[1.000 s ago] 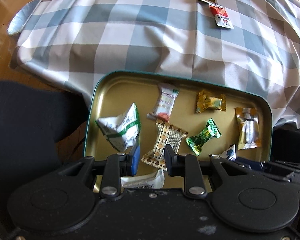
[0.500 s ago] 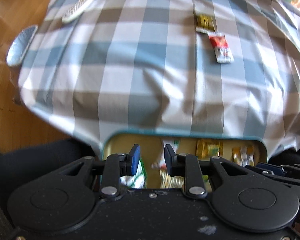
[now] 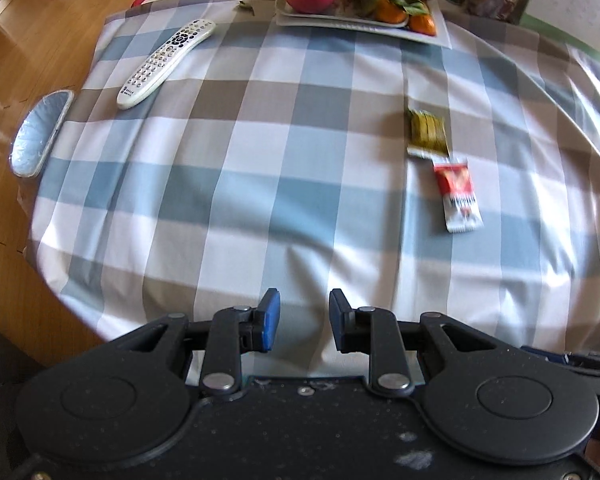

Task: Organize snacks
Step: 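Move both open tools forward to the last two packets, then grasp the red-and-white snack packet with the right tool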

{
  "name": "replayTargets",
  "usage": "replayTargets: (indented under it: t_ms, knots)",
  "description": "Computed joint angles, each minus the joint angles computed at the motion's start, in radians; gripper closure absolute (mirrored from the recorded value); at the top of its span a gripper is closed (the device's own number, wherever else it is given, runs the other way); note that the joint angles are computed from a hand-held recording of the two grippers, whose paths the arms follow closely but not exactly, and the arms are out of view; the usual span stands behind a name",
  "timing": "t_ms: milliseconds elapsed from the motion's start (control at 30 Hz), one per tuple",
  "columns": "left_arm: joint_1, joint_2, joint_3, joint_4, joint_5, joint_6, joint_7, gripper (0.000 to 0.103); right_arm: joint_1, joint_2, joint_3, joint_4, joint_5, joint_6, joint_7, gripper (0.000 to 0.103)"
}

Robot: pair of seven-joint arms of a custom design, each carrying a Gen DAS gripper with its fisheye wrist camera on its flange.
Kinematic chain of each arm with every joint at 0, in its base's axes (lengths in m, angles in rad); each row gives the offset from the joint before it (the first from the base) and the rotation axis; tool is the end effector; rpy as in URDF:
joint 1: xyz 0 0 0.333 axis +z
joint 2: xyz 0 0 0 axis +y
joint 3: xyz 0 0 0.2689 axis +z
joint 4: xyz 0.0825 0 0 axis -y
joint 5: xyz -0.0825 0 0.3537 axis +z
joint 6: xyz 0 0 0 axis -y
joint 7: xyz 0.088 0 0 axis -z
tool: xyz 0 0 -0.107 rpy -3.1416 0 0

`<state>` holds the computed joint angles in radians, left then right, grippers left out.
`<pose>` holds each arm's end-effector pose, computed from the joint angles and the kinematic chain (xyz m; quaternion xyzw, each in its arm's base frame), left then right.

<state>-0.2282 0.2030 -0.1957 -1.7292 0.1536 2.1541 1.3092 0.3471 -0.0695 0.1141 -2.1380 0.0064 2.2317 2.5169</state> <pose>0.5561 -0.2365 0.4492 -0.6189 0.7758 -0.0809 0.0928 0.4636 0.2312 0.4191 -0.5136 0.8542 -0.0079 0.0809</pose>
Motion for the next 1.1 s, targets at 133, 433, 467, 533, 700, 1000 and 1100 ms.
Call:
replayTargets:
  t_ms: [133,433,467,533,700,1000,1100]
  knots:
    - [-0.013,0.109,0.012,0.119,0.03,-0.011,-0.033,0.076,-0.011,0.062,-0.012,0.061,-0.003,-0.004,0.009,0.069]
    - [-0.053,0.312,0.057,0.337,0.121,-0.003,-0.069,0.076,-0.035,0.172,-0.046,0.173,-0.083,0.009,0.074,0.069]
    - [-0.053,0.328,0.059,0.353,0.121,-0.004,-0.066,0.076,-0.038,0.182,-0.05,0.179,-0.088,0.023,0.077,0.069]
    - [-0.05,0.354,0.065,0.383,0.117,-0.015,-0.063,0.076,-0.041,0.202,-0.056,0.19,-0.103,0.054,0.08,0.069]
    - [-0.038,0.394,0.067,0.442,0.087,-0.053,-0.053,0.076,-0.034,0.269,-0.068,0.235,-0.165,0.111,0.089,0.069]
    - [-0.037,0.417,0.064,0.483,0.06,-0.079,-0.043,0.076,0.008,0.381,-0.088,0.325,-0.262,0.145,0.025,0.069]
    - [-0.035,0.421,0.062,0.489,0.05,-0.085,-0.04,0.076,0.023,0.384,-0.105,0.319,-0.304,0.15,0.057,0.069]
